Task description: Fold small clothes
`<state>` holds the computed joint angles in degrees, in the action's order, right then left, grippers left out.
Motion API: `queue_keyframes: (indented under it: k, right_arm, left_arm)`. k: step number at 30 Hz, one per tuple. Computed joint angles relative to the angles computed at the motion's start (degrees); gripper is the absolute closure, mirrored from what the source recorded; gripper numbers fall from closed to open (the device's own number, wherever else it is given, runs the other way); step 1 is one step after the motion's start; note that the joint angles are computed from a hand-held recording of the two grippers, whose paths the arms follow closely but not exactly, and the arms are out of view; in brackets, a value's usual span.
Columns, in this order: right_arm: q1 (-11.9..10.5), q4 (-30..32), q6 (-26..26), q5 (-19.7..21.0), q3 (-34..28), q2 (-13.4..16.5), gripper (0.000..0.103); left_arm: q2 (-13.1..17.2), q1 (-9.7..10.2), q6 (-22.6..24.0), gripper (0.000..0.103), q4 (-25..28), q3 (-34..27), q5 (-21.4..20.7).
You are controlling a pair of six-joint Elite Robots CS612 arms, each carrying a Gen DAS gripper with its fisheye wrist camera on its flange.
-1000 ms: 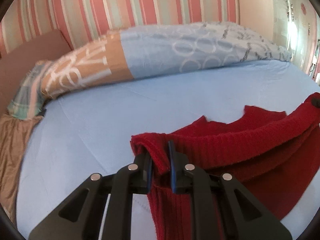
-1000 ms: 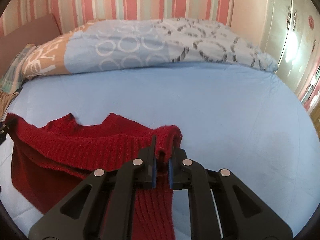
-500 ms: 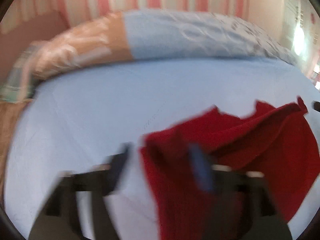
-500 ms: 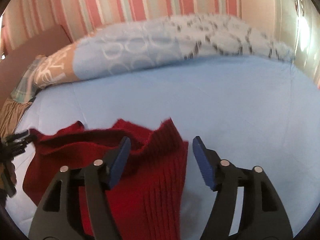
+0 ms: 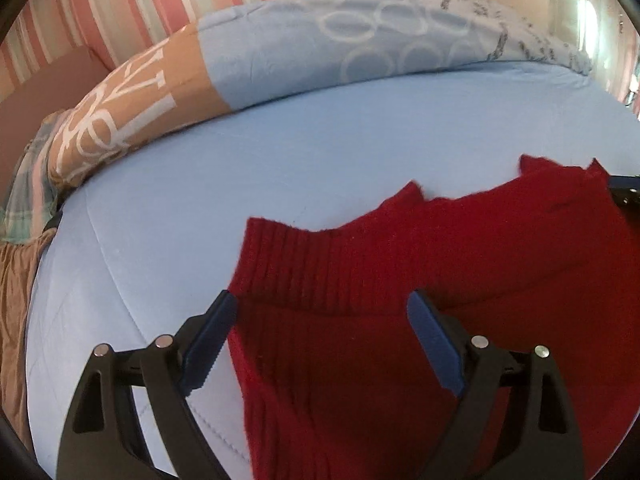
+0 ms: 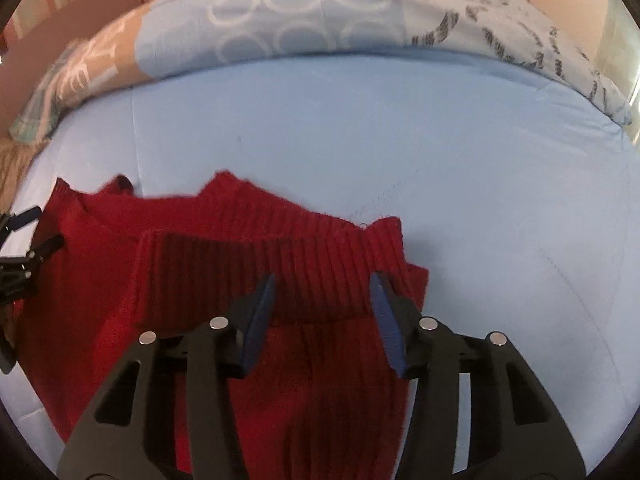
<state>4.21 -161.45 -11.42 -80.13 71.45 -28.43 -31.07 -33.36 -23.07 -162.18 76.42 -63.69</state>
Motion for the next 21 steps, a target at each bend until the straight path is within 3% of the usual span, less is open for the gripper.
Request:
queue_keyframes:
  k: [4,6,7,10,15,18,20,21]
  right_arm:
    - [1.1,-2.3,-4.8,-3.1,0.3,0.0,0.098]
    - [1.6,-4.5,-6.3,-4.4,0.6,0.0,0.102]
    - [1.8,-7.3,-6.4,-5.2,1.0,0.0,0.102]
    - [1.6,-11.2,-4.6,-6.7,0.8,0.1,0.102]
    - [1.2,-5.6,-1.5,-9.2,-3.4,2.0,0.102]
    - [0.6,-7.0,-0.7,-5.9,-1.5,0.7,0.101]
    - [0.5,-9.4,-1.2,-3.8,1.5,-1.1,0.083]
    - [0.5,-10.0,-1.5,-2.6,2.9,-2.0,0.064]
  left_arm:
    - [0.0,0.30,-2.6,0.017,1.0,0.3,1.8]
    - [-0.3,0.56,-3.9,0.026,1.4,0.8,2.7]
    - [-0.4,0.78,-4.5,0.032,1.8,1.0,3.3]
    - [-0.7,1.37,-5.8,0.033,1.0,2.2,3.0]
    - [-0.5,0.64,-4.6,0.033,1.0,2.3,6.2]
    - [-0.9,0.34,-5.7,0.033,1.7,2.8,7.5]
    - [-1.7,0.37,-7.7,0.033,1.8,3.6,7.3]
    - [-2.3,0.11,-8.1,0.033,1.3,4.3,8.0]
